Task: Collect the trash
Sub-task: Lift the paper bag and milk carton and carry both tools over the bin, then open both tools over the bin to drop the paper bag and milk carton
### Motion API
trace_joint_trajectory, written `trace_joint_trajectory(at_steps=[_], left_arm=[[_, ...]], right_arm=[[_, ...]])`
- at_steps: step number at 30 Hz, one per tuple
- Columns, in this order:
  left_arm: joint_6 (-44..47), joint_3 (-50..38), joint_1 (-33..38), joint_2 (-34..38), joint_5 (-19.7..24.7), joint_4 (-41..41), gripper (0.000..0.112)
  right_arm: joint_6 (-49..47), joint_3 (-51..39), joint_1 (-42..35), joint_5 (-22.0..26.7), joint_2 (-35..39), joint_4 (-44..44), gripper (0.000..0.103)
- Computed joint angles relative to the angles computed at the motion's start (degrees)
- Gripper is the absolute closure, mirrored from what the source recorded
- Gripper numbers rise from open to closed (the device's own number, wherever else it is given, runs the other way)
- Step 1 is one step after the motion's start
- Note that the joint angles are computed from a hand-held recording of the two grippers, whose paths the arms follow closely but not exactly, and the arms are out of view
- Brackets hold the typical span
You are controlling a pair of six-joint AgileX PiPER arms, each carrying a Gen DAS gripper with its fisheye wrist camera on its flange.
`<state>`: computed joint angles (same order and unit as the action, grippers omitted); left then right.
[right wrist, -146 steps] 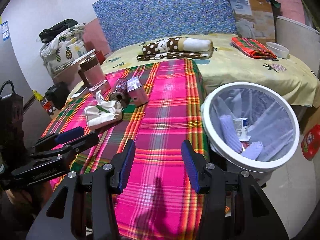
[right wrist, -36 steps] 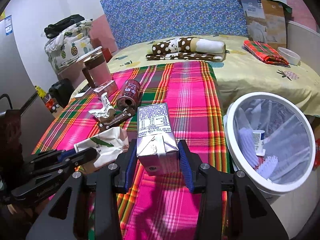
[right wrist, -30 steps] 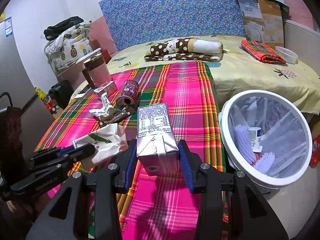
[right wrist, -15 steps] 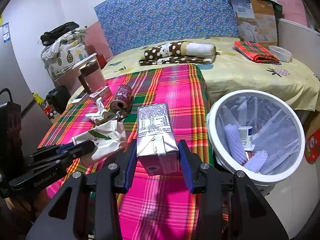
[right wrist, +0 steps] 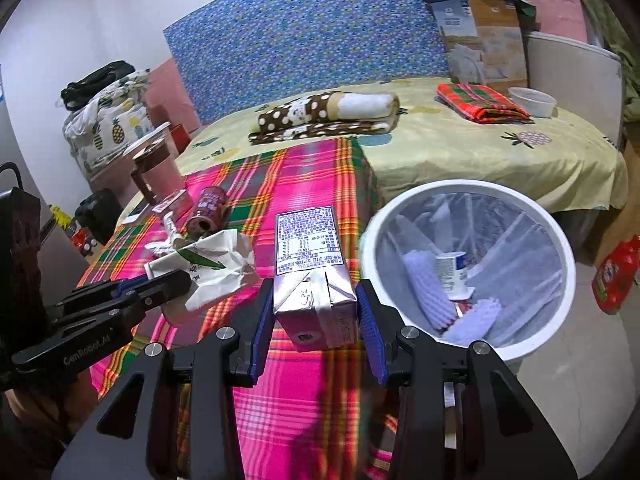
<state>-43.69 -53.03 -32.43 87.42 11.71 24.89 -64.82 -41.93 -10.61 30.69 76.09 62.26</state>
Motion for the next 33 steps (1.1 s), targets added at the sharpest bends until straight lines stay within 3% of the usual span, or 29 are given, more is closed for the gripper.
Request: trace_joint_trajectory(at_steps=[33], left_arm=[[12.9, -22.3, -8.0, 17.1, 6.6, -10.1, 0.096]], right_arm=[[-3.9, -2.6, -15.2, 2.5, 5.6, 1.2, 0.061]])
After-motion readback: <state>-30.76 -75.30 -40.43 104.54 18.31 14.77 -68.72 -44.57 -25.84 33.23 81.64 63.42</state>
